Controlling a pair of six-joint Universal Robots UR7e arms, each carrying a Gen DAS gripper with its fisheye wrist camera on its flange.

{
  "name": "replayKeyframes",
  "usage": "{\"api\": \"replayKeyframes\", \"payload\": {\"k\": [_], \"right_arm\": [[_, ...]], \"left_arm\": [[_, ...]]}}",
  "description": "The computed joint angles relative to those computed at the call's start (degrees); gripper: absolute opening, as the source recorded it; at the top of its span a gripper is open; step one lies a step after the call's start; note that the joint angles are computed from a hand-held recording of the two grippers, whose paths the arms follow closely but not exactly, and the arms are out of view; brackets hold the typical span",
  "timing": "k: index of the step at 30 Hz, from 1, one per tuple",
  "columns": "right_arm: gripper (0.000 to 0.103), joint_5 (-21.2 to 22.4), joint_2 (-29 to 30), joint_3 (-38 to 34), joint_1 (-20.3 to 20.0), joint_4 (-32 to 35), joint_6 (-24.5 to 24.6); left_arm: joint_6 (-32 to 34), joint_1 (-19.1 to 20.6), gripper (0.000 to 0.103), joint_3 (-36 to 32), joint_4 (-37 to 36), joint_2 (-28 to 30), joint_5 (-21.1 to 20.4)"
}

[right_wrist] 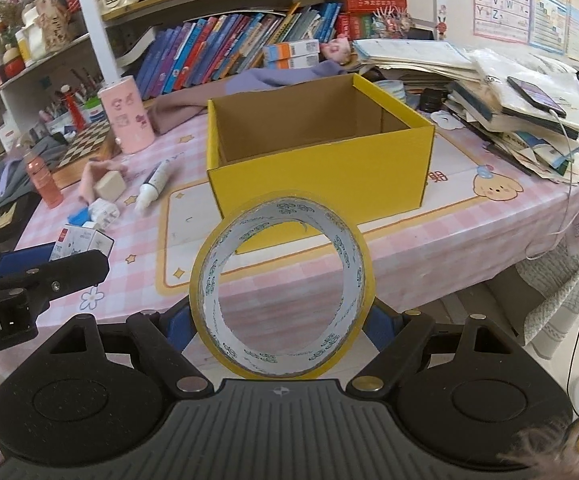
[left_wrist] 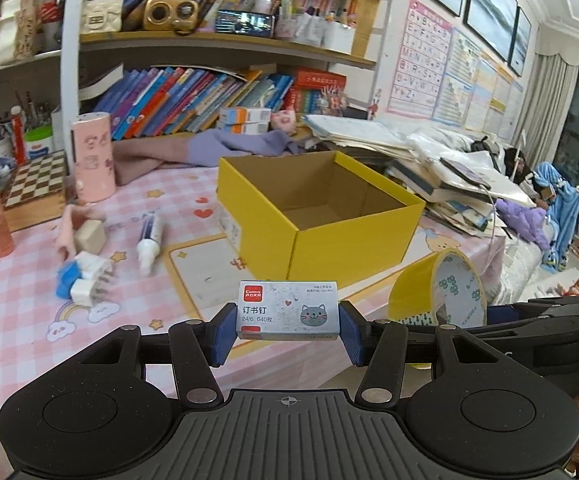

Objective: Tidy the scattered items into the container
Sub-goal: 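Carry the tape roll and staple box with both grippers over the yellow box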

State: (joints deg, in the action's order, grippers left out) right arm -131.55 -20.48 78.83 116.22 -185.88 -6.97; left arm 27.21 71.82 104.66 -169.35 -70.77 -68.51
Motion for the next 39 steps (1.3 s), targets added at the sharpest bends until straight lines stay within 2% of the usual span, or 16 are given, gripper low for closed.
{"api": "replayKeyframes", "payload": {"k": [18,30,33,39], "right_arm": [[0.082,-0.64,-1.14,-0.04,-1.83,-1.3,0.44],[0.082,0.31,-1.05,-3.22,-3.59,0.13,-1.86],[0.082,0.19,-1.07,-3.89,-3.98,-0.05,-3.18],[0.082,1.4,-0.25,-6.1,-4.5,-4.75,-9.48]], "left_arm": [[3.62,-1.25,0.052,-4.23,-0.32,4.39,-1.87],[5.09,-1.88,0.052,-8.15,-0.22,8.23,-2.79],[4.96,-1.9,0.052,-9.18,-0.19,9.3,-3.29],[4.94,-2.17,0.052,-11.92,-1.04,11.63,-4.85]]}}
